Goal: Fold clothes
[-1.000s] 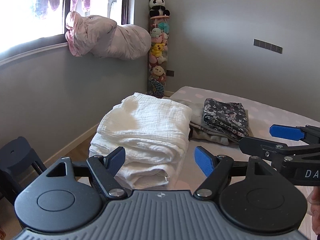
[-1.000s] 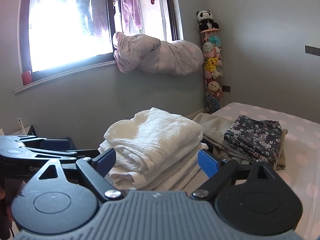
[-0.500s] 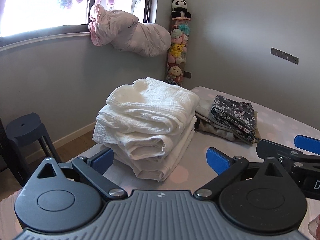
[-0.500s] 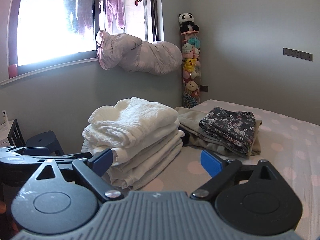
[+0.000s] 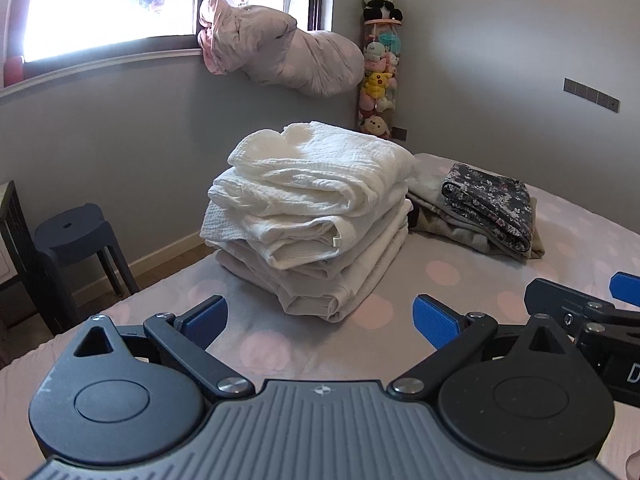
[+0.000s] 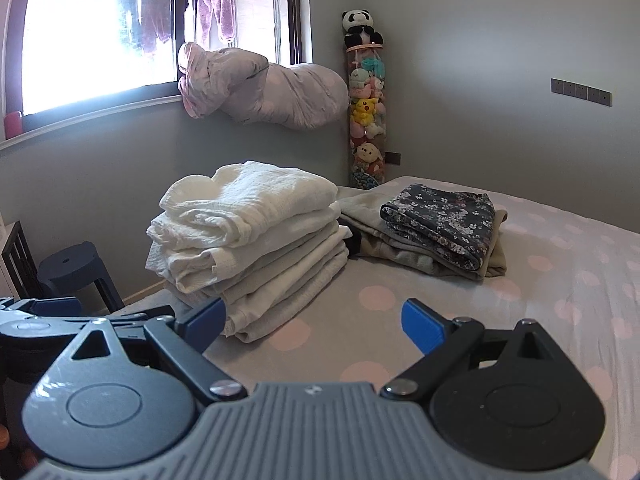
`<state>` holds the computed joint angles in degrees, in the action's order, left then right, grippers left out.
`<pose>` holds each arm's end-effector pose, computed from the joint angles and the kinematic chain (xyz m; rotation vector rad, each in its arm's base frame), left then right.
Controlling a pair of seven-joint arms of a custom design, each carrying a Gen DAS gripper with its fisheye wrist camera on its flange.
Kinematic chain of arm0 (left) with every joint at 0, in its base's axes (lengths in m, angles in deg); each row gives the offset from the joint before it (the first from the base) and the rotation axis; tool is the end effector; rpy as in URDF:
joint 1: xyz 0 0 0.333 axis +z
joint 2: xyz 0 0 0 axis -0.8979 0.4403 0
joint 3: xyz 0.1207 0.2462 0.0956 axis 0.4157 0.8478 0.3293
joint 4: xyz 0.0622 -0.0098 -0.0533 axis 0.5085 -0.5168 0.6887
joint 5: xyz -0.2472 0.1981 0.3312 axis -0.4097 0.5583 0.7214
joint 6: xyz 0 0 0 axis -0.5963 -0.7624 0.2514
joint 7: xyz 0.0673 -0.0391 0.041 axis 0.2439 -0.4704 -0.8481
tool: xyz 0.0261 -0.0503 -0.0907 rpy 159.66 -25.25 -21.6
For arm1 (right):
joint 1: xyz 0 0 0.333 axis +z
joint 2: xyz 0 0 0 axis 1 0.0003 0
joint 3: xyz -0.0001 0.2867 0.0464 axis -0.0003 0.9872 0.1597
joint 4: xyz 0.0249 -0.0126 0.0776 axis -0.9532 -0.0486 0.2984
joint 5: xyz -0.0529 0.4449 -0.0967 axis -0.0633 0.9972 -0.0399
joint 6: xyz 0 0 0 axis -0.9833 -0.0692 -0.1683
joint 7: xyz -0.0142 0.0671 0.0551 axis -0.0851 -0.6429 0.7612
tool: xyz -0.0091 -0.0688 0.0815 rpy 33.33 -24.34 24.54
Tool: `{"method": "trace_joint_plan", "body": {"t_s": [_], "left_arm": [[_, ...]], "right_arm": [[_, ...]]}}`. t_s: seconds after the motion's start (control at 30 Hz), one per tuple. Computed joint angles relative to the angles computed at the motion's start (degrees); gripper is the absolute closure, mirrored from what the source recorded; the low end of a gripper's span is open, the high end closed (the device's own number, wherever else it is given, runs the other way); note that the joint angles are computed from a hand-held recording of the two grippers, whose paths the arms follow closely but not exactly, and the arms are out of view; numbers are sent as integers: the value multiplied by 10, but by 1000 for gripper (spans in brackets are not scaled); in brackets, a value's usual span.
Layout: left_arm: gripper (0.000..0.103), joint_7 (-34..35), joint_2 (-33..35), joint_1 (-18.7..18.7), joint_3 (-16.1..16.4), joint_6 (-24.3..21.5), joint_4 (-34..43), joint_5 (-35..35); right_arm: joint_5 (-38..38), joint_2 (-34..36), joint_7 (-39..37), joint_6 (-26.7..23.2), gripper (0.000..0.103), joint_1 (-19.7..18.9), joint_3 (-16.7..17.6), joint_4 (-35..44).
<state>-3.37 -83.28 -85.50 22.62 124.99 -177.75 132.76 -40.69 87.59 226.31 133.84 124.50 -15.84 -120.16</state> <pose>0.4375 -0.3829 0.4966 -1.9147 1.0297 -0.6185 0.4892 0.4635 0.4847 -1.7966 0.9476 -0.5301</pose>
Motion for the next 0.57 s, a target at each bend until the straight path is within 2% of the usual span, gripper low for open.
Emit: {"method": "trace_joint_plan", "body": {"t_s": [0.2, 0.33, 0.57], "left_arm": [[2, -19, -17, 3, -2, 20, -17, -3], [2, -22, -18, 4, -6, 19, -18, -4], [2, -31, -18, 2, -11, 15, -17, 5]], "right_arm": [[-84, -7, 86, 5, 7, 4, -8, 3], [-156, -11, 155, 4, 7, -13, 8, 7], [-209, -20, 216, 10, 7, -43, 34, 5]]}}
